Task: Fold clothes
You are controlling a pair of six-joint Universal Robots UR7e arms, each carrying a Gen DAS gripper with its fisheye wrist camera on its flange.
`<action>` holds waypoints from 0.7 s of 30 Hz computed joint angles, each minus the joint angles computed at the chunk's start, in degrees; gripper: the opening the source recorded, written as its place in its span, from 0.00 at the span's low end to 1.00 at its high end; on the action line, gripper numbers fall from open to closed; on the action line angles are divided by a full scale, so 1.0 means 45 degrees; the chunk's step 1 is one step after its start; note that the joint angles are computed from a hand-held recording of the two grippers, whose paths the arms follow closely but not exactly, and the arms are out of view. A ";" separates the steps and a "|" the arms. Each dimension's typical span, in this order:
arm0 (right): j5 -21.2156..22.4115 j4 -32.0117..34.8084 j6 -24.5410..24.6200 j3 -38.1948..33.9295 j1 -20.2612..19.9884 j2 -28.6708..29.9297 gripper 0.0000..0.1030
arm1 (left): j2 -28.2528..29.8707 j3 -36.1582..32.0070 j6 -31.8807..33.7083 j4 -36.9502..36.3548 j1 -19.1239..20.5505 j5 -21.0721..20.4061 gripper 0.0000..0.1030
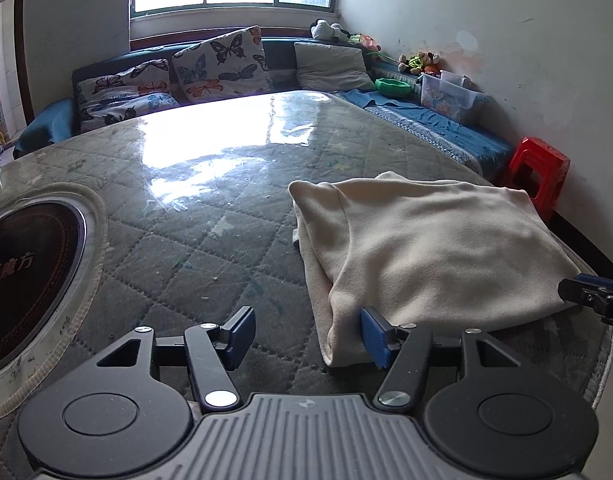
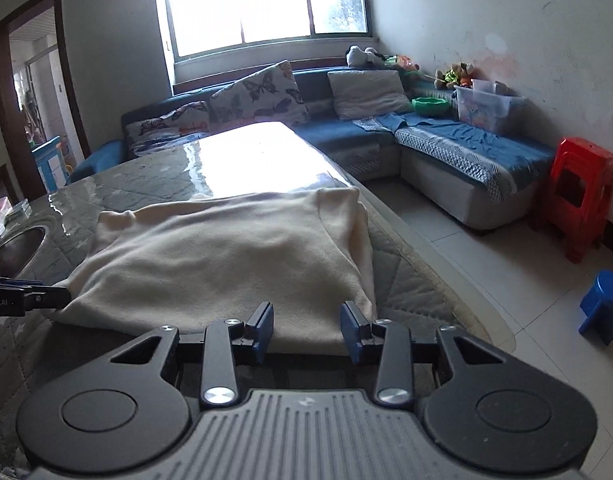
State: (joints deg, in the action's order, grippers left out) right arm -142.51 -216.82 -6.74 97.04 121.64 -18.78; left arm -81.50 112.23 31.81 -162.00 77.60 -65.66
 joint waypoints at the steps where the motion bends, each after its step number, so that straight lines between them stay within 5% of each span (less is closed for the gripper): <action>1: 0.0019 -0.0057 0.0049 0.0023 -0.0010 0.0022 0.36 | -0.0017 0.0009 -0.0022 0.0011 -0.0004 0.0024 0.62; 21: 0.0241 0.0454 -0.0717 -0.0631 0.0440 0.0442 0.51 | -0.0532 0.0323 -0.0112 0.0572 -0.0192 0.0215 0.79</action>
State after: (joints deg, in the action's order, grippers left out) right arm -141.42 -214.78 -9.97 94.20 123.62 -16.79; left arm -83.89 113.69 31.31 -159.43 76.74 -64.70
